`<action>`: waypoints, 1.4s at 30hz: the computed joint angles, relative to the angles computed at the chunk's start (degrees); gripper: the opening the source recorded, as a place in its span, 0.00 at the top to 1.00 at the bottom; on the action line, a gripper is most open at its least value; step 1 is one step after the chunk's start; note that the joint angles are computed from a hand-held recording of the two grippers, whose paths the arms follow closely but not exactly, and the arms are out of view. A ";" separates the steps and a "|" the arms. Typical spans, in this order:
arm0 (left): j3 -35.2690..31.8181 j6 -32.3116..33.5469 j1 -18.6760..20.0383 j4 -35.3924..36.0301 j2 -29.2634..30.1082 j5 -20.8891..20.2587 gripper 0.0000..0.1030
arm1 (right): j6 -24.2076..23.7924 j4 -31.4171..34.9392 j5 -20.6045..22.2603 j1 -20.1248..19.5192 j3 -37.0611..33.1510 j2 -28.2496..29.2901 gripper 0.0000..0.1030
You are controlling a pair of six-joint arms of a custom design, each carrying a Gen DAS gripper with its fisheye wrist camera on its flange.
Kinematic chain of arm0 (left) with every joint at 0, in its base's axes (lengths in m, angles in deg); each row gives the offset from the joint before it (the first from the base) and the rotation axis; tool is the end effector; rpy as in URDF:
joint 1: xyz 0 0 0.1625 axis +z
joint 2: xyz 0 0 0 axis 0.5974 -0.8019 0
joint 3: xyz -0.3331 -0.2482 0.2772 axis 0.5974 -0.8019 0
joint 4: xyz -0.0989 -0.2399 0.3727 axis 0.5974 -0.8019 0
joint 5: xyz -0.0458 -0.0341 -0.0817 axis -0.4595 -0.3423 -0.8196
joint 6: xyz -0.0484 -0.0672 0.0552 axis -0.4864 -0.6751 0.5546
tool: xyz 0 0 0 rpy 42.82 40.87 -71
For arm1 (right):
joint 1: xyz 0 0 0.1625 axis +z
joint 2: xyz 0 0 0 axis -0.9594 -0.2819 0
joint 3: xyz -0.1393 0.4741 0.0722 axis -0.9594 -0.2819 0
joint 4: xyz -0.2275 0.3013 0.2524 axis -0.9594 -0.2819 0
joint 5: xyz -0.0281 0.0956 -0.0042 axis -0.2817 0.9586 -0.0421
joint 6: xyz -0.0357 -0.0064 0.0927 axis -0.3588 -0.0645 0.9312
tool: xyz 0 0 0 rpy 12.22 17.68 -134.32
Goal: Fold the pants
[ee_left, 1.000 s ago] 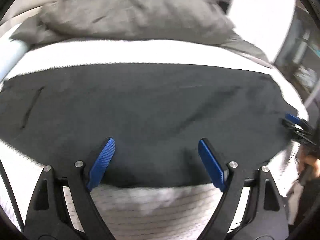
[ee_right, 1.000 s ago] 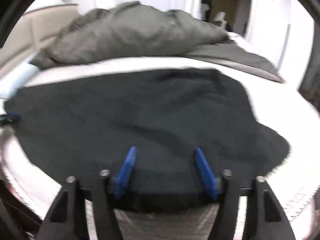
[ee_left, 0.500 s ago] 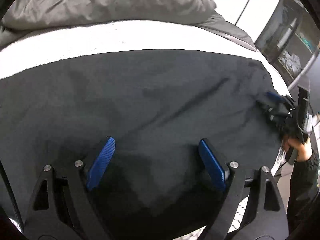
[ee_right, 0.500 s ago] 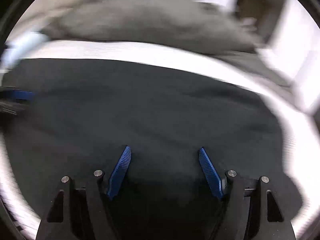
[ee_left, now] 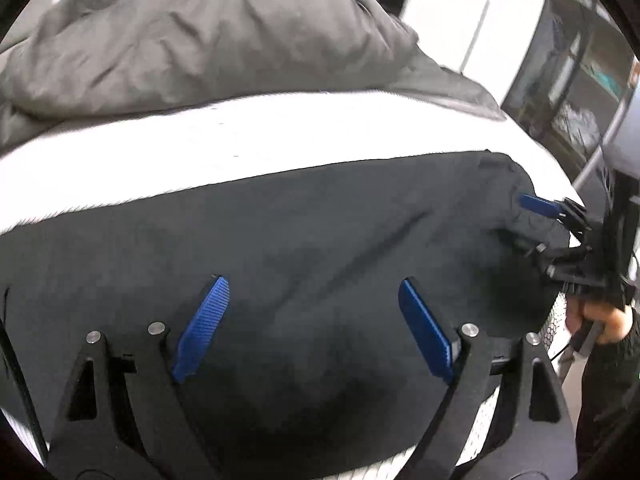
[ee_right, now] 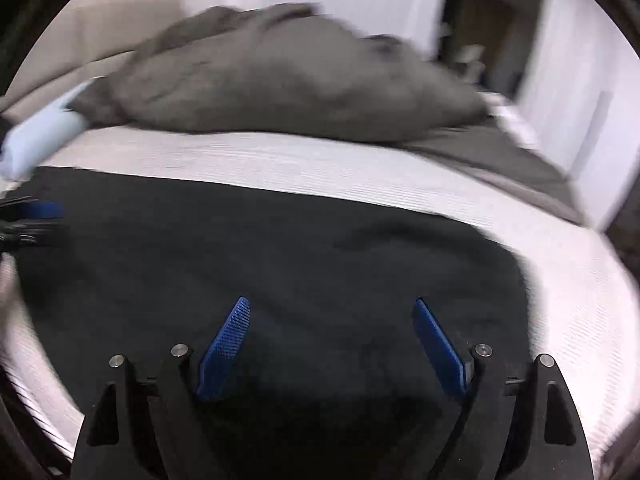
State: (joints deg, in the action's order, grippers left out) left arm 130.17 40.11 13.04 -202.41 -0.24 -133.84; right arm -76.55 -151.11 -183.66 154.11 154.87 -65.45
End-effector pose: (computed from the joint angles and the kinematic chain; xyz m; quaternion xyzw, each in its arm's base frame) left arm -0.2965 -0.6369 -0.0195 0.2744 0.9115 -0.2328 0.1991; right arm 0.0035 -0.5321 0.3310 0.1907 -0.8338 0.3276 0.4013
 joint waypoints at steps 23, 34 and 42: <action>-4.45 -0.20 2.42 9.91 0.51 2.04 0.17 | -9.94 -18.71 -11.20 -0.88 -5.69 6.53 0.14; -10.01 -3.95 5.95 14.34 2.16 5.39 0.17 | -4.84 4.91 -10.18 5.09 -15.97 18.05 0.14; -8.05 -2.03 5.59 12.29 1.33 5.43 0.17 | 0.69 1.62 -15.55 -4.04 -17.56 8.10 0.17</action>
